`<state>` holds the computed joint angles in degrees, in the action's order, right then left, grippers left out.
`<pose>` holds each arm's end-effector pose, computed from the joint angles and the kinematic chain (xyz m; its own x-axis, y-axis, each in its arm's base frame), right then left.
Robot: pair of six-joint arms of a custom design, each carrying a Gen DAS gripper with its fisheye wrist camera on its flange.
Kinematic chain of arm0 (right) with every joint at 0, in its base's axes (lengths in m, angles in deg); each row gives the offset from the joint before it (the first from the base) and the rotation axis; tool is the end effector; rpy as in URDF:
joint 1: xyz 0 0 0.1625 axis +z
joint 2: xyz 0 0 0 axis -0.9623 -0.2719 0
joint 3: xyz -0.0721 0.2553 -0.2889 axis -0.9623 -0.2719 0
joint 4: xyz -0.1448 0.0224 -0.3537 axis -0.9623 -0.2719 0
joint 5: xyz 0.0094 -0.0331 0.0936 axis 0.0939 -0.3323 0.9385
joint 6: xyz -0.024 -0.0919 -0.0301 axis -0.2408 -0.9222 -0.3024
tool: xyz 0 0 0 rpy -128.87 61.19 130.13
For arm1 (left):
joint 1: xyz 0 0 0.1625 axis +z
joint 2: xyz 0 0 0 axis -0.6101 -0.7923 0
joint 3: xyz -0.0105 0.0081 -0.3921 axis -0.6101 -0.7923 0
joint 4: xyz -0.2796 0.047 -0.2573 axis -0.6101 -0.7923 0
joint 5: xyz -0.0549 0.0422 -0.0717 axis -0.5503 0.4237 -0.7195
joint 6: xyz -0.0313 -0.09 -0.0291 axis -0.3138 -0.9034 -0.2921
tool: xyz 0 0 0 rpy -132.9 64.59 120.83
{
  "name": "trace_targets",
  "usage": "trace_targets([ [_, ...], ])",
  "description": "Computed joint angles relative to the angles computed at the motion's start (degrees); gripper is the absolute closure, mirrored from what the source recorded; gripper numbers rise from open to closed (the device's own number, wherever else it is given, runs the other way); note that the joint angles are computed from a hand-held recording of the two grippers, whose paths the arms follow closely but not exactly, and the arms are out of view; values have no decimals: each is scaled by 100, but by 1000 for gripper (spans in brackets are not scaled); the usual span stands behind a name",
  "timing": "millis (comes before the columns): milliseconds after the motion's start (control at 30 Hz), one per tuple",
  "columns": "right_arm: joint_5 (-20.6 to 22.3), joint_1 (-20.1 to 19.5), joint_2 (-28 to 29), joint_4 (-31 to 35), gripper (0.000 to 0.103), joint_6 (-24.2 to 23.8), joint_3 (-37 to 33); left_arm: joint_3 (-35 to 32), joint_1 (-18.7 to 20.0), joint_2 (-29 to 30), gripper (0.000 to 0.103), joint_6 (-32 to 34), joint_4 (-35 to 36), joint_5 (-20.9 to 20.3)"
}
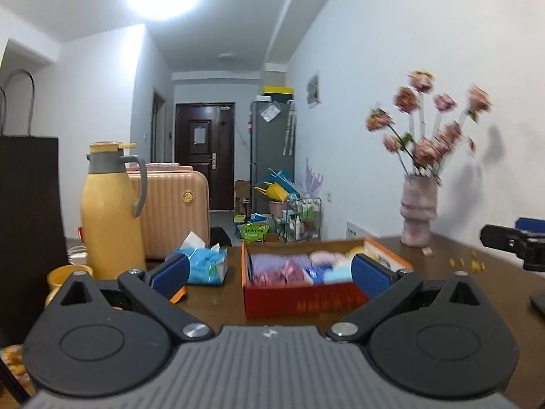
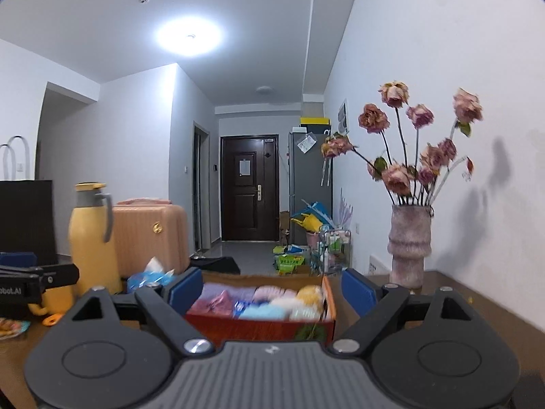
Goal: Organize soft objects
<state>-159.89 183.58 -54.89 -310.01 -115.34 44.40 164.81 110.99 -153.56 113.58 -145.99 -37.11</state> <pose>0.3232 -0.5639 -0.0617 -0.6994 -0.3445 0.6263 -0.6952 0.1245 -0.7079 0.0447 -0.4808 0.3161 -0.6812 -0.1232 -0.7216 0.7048 0.1560 -0.6920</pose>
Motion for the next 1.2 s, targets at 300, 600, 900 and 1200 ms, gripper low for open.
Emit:
trace_targets([
  [300,-253,82,-121,-1487,14,336,2185,2234,-543,-192,0,244,-2299,618],
  [600,-389,190,247,-2371,14,675,3010,2994,-1097,218,0,2,-3183,1524],
  [900,-398,131,53,-2139,14,836,3089,3072,-1116,180,0,-69,-3003,1438],
  [1200,-400,115,18,-2069,14,891,3065,3061,-1117,153,0,-70,-3006,1473],
])
